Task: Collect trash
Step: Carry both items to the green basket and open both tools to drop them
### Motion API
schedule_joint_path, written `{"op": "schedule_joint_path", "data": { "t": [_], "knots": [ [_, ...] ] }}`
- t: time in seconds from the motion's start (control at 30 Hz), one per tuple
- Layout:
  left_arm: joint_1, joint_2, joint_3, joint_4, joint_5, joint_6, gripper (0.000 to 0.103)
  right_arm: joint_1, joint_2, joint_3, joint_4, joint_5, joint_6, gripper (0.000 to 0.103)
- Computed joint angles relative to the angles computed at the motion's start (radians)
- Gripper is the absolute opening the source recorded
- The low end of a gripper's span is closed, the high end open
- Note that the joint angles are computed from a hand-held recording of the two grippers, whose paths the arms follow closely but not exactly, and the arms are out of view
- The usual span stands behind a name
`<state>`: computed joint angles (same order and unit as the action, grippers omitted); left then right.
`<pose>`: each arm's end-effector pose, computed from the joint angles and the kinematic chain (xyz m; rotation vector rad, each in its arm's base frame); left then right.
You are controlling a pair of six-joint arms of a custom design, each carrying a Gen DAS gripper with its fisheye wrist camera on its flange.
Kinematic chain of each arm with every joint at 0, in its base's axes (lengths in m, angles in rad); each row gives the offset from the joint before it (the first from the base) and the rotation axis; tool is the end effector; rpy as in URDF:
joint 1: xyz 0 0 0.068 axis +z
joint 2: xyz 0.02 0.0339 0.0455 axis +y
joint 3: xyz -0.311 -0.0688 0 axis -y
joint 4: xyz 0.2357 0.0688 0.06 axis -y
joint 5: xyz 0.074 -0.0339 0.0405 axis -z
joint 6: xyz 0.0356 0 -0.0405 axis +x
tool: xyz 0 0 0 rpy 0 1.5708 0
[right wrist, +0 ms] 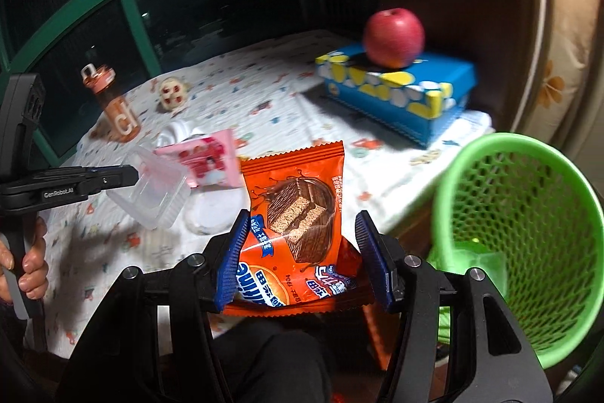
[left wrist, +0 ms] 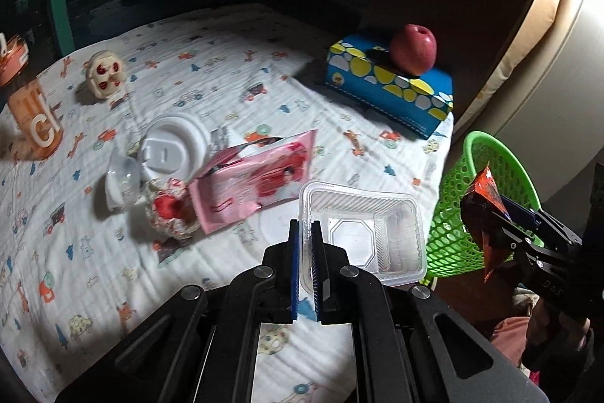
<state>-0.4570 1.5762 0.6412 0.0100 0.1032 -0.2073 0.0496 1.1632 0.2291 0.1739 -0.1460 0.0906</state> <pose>0.2458 -0.1250 0.1831 0.3591 2.5095 -0.4003 0.1638 0.0133 0.1699 -0.0254 2.3331 0.2402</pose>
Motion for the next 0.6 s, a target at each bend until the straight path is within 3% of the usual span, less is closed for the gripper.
{"op": "schedule_joint_path", "data": {
  "t": [0.23, 0.6],
  "knots": [
    [-0.162, 0.087, 0.145, -0.039, -0.035, -0.038, 0.006, -0.354, -0.015, -0.001, -0.05, -0.15, -0.181, 0.056],
    [-0.317, 0.21, 0.355, -0.108, -0.062, -0.055, 0.006, -0.769, 0.144, 0.046, -0.027, -0.291, -0.395, 0.061]
  ]
}}
